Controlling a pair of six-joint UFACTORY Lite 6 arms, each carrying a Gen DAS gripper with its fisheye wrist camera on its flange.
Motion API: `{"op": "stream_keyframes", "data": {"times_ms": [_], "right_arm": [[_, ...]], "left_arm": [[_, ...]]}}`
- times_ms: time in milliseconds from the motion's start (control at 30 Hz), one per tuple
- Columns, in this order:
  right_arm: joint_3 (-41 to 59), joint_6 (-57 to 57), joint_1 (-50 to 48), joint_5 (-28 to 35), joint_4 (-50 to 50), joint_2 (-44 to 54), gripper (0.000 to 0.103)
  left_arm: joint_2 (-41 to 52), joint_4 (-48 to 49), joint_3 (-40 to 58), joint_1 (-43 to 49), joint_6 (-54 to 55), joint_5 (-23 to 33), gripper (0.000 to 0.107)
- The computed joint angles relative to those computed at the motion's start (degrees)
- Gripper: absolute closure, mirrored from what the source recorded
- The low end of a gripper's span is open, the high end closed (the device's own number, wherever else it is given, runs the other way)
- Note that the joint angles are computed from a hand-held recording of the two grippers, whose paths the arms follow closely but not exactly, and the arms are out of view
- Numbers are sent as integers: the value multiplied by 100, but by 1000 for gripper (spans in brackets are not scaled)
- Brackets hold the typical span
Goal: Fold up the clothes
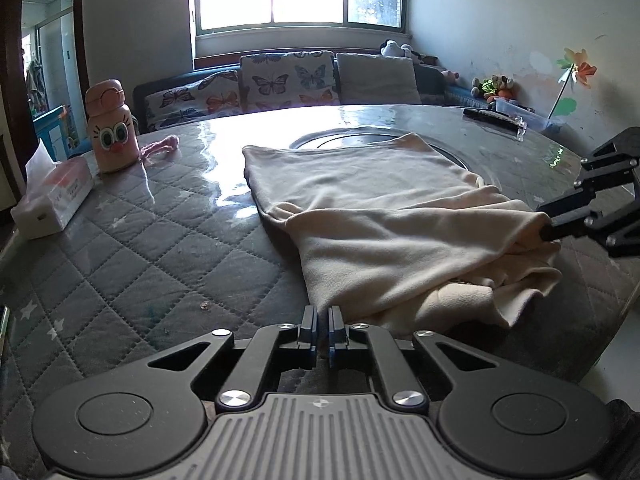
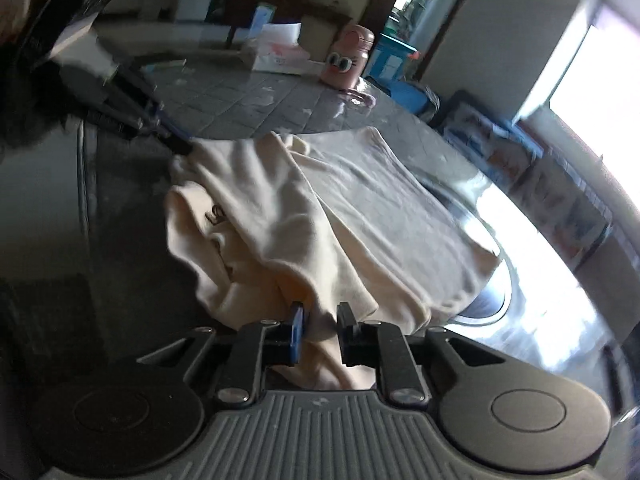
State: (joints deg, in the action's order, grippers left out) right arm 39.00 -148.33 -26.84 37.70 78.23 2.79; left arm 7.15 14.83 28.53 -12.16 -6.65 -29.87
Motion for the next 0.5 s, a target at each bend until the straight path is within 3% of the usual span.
{"op": "stream_keyframes", "data": {"times_ms": [100, 267, 400, 500], "right_arm": [[902, 1689, -295, 670, -1008, 535, 87], [1823, 2923, -520, 1143, -1138, 1212, 87], [1985, 2994, -279, 491, -660, 1561, 87], [2201, 3169, -128, 417, -491, 1947, 87]], "left_arm": [[-72, 86, -7, 39, -72, 70, 100], [-139, 202, 5, 134, -212, 160, 98], [-198, 74, 14, 83, -131, 207, 97], [-247, -31, 23, 37, -63, 227, 97]]}}
